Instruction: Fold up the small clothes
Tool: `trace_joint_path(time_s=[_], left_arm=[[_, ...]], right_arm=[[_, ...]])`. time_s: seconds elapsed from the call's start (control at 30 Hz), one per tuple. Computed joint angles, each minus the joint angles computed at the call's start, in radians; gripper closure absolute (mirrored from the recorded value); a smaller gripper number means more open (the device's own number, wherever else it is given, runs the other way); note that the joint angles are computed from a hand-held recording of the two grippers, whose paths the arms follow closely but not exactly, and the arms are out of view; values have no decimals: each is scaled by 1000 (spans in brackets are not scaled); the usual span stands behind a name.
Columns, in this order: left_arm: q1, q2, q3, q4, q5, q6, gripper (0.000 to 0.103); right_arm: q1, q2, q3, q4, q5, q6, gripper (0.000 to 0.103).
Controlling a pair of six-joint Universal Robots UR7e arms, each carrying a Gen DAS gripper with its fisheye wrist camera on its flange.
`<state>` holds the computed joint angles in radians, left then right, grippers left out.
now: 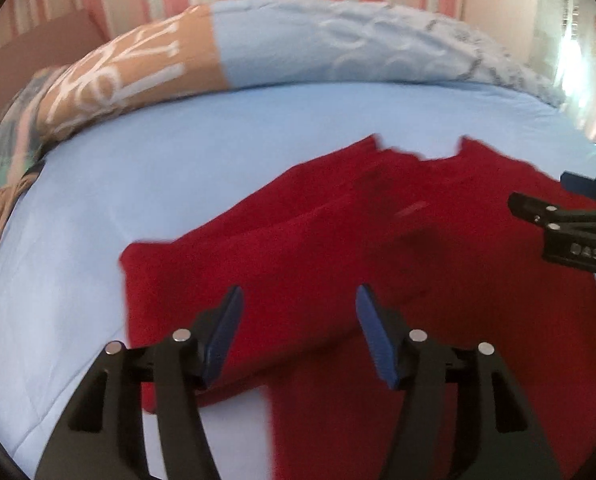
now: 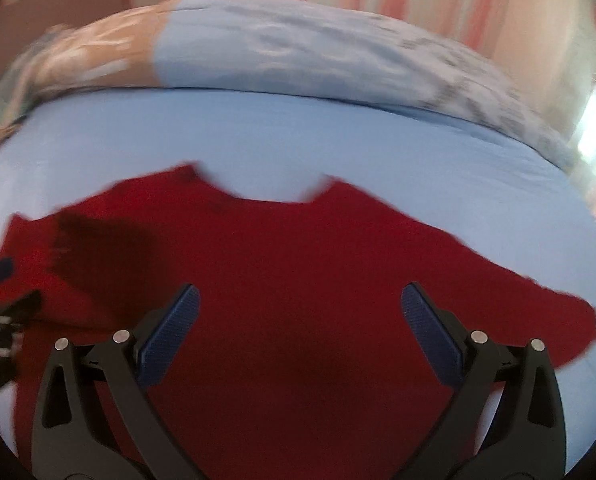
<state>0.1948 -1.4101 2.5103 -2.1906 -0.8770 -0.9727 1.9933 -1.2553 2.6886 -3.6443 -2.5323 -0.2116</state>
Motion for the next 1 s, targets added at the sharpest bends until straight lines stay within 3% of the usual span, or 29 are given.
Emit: trace_joint_path(time_s=[0.1, 0.17, 0.23, 0.3, 0.37, 0.43, 0.53, 0.7, 0.9, 1.0], left_arm=[[12, -46, 12, 75, 9, -53, 43], [14, -74, 20, 111, 0, -77, 43], [18, -95, 31, 114, -8, -82, 43], [13, -109, 40, 123, -4, -81, 43], [6, -110, 45, 123, 0, -77, 43], [8, -107, 46, 116, 4, -78, 43], [8, -121, 54, 115, 1, -90, 43], [9, -124, 54, 120, -1, -107, 43], [11, -110, 51, 121, -2, -112, 43], [17, -103, 51, 116, 0, -113, 43]], right_arm=[[55, 86, -50, 29, 66, -16, 5], [79, 151, -87, 66, 61, -2, 15], [51, 138, -97, 162, 109, 47, 48], [10, 100, -96, 239, 163, 96, 64], [-6, 85, -93, 253, 169, 124, 62], [-5, 71, -96, 257, 166, 128, 37], [28, 72, -94, 215, 151, 102, 27], [15, 64, -105, 255, 164, 105, 25], [-57, 21, -73, 291, 103, 167, 25], [-113, -8, -64, 297, 168, 155, 36]])
